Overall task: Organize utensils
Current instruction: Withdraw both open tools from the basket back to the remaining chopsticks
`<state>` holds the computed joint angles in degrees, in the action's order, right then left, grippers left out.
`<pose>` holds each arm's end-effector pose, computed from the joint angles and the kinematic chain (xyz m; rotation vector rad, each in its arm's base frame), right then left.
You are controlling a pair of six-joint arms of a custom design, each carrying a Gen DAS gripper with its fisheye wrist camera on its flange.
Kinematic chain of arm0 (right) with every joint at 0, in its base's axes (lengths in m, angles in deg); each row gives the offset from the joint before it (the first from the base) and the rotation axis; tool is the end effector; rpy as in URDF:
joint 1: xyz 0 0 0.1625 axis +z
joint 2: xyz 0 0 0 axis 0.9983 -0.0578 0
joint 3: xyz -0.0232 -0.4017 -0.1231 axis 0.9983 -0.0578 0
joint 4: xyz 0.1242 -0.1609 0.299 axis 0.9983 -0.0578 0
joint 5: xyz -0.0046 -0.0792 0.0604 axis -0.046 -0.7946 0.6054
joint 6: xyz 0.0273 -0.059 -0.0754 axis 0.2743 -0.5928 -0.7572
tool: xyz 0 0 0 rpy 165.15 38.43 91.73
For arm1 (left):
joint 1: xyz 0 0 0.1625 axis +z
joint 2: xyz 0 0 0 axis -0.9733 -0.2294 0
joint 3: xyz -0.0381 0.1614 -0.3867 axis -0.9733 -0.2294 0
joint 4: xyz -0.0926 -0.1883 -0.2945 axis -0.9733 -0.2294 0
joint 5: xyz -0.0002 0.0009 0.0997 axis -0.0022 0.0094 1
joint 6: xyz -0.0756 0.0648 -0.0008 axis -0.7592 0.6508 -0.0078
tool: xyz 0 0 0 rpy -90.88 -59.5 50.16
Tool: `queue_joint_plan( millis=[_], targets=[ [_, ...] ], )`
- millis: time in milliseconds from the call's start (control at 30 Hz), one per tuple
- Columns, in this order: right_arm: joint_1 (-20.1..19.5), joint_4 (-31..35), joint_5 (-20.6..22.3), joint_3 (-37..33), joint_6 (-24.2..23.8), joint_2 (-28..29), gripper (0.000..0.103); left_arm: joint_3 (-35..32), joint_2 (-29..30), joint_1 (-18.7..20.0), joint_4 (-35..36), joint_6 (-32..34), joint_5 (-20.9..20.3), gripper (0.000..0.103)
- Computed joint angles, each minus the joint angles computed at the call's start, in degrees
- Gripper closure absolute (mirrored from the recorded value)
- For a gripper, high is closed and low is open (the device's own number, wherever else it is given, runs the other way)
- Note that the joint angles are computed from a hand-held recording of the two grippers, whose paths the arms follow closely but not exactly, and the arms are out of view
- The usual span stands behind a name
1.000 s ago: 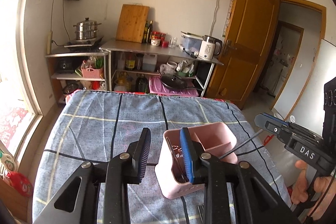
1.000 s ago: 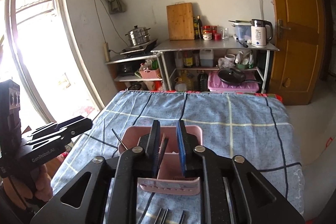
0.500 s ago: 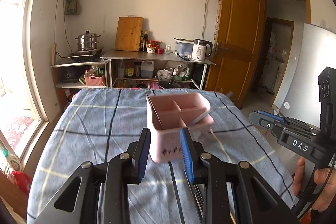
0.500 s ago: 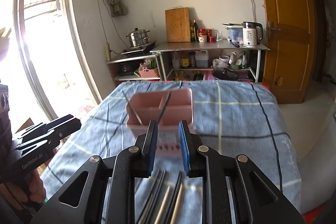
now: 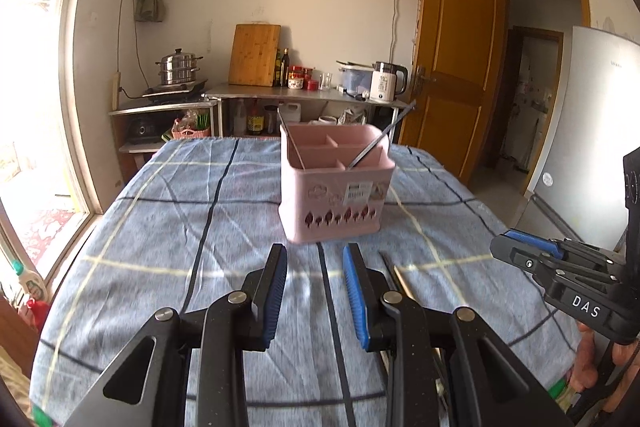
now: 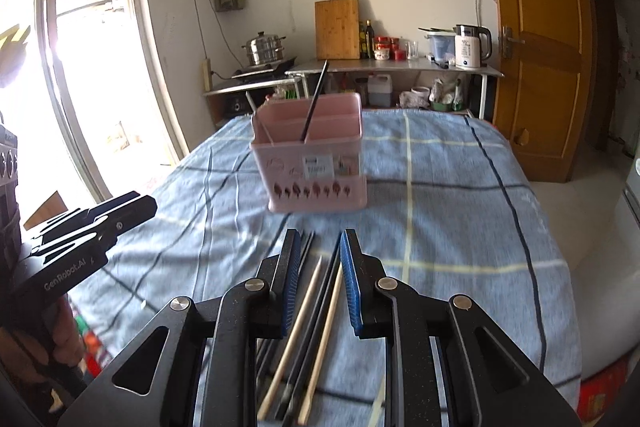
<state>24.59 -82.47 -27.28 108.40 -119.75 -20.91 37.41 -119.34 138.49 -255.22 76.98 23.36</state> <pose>0.4220 -0.7607 0.0210 1.2458 -2.5276 0.7839 -0.0959 -0.6416 0.3662 0.0739 1.9904 -1.3223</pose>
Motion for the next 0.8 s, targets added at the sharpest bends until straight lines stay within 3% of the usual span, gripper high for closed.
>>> queue_joint_plan(
  millis=[133, 333, 533, 800],
  targets=[
    [-0.48, -5.32, -0.35, 9.7, -0.22, -3.84, 0.081, 2.91, -0.32, -0.42, -1.46, -0.62, 0.48, 0.074],
    [-0.77, -8.73, -1.15, 15.6, -0.79, -6.08, 0.081, 6.2, -0.73, -0.81, -3.24, -1.08, 0.07, 0.074],
    [-1.11, -9.55, -2.04, 17.39, -0.21, -6.64, 0.081, 7.57, -0.98, -0.42, -2.72, -2.72, -0.2, 0.074],
    [-1.66, -6.49, -3.54, 14.12, 0.77, -4.47, 0.081, 7.11, -1.46, 1.92, 4.37, -9.04, -2.97, 0.074]
  ],
)
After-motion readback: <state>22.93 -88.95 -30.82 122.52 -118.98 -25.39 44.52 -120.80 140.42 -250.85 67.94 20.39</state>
